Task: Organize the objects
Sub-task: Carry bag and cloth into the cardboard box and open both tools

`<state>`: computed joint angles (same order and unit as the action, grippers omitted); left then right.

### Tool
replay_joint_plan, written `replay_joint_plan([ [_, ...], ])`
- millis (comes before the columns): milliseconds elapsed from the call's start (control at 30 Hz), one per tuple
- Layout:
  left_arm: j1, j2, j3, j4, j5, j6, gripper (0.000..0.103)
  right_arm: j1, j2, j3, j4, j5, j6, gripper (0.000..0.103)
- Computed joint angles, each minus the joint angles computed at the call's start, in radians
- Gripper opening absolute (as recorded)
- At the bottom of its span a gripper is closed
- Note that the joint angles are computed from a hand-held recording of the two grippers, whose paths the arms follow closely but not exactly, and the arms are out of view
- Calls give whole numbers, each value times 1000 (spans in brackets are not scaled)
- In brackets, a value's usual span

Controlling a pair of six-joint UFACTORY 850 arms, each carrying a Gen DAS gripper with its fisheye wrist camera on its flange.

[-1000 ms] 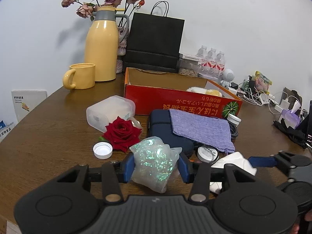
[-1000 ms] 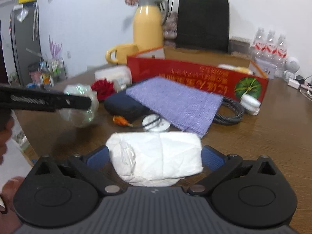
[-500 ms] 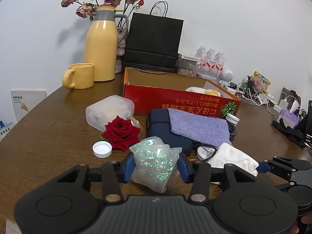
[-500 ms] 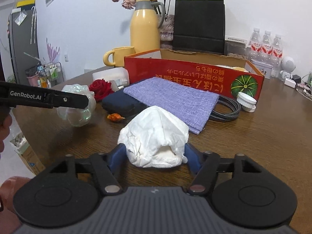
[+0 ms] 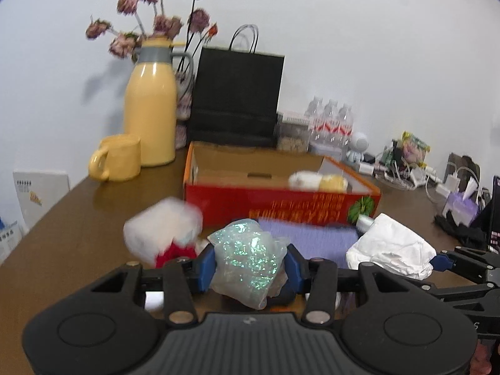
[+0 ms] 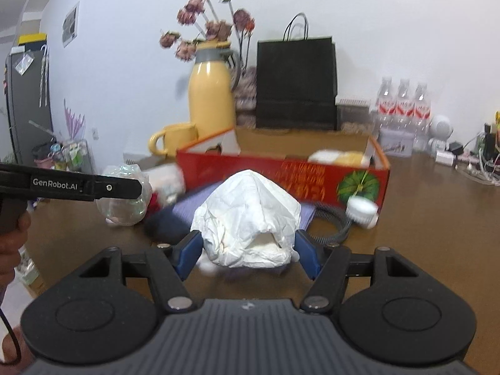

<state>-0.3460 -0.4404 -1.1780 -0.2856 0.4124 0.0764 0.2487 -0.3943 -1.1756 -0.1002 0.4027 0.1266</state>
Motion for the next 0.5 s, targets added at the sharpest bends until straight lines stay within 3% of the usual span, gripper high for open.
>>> replay_joint_plan([
  [233, -9, -68, -145, -99, 13, 110, 45, -20, -65, -129, 35, -6, -23, 66],
  [500, -5, -210, -379, -338, -49, 315, 44, -35, -196, -350, 51, -76, -39, 66],
])
